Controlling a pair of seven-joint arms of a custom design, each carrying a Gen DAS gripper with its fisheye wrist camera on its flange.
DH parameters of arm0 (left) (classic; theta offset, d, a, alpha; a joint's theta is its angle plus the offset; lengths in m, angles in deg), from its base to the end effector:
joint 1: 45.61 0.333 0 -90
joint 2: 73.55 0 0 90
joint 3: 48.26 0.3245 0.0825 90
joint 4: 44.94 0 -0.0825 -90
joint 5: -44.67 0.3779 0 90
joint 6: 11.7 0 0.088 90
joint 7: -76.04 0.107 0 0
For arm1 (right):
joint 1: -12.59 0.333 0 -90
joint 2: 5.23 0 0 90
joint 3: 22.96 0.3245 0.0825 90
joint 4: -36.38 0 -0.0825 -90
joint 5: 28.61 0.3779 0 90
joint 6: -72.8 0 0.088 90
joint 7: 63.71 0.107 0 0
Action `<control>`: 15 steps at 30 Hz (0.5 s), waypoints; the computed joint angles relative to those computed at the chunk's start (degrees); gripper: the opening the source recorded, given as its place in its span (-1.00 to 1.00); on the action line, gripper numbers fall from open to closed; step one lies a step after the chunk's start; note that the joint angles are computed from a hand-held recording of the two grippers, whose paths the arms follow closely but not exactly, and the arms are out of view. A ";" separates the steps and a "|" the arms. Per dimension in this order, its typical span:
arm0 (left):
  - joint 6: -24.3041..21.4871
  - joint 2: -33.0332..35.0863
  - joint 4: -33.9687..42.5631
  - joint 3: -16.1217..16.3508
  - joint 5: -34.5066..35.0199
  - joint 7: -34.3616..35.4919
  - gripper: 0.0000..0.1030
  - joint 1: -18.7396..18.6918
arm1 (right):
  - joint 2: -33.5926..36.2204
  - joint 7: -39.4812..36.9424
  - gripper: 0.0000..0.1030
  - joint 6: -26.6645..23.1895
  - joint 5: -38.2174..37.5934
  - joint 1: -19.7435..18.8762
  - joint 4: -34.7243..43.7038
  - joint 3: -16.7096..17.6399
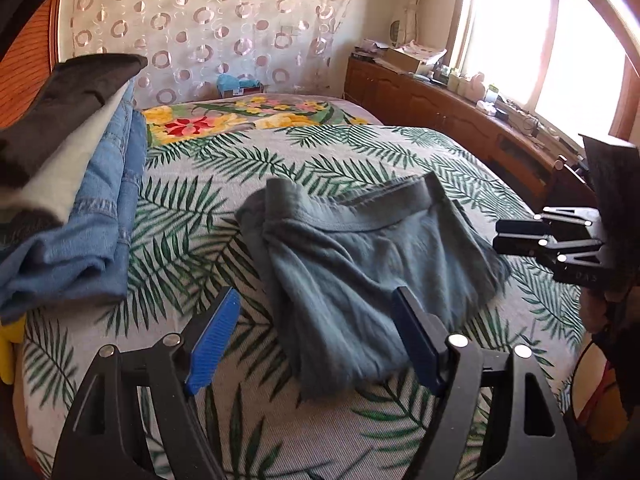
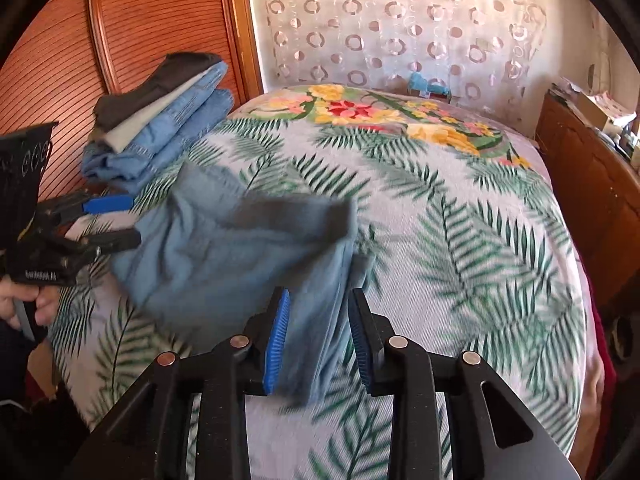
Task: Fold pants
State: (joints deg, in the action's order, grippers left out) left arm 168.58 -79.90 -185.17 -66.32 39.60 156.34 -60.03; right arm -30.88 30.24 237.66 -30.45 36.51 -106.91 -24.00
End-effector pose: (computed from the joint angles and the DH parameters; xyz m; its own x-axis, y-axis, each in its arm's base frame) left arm 0.4364 -0.2721 0.4493 -0.3713 -0.9163 0.1501 -0.6900 0.1641 -0.7050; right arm 0.4099 0.1740 0.5509 0.3607 -0.9322 -0.0300 -0.6416 -0.2247 -0.7334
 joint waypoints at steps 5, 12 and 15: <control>0.31 -1.82 -3.19 4.17 -8.93 5.95 0.10 -6.21 | -4.21 1.80 -0.39 -0.63 0.00 -0.14 -4.61 0.86; 1.06 -0.74 -3.91 2.21 -9.96 6.50 -0.14 -4.86 | -4.06 5.14 -0.39 1.66 -2.54 -1.37 -6.94 1.64; 1.11 -0.51 -3.68 0.79 -7.80 5.31 -0.31 -3.40 | -4.57 5.13 -0.39 2.70 -1.85 0.43 -7.69 0.14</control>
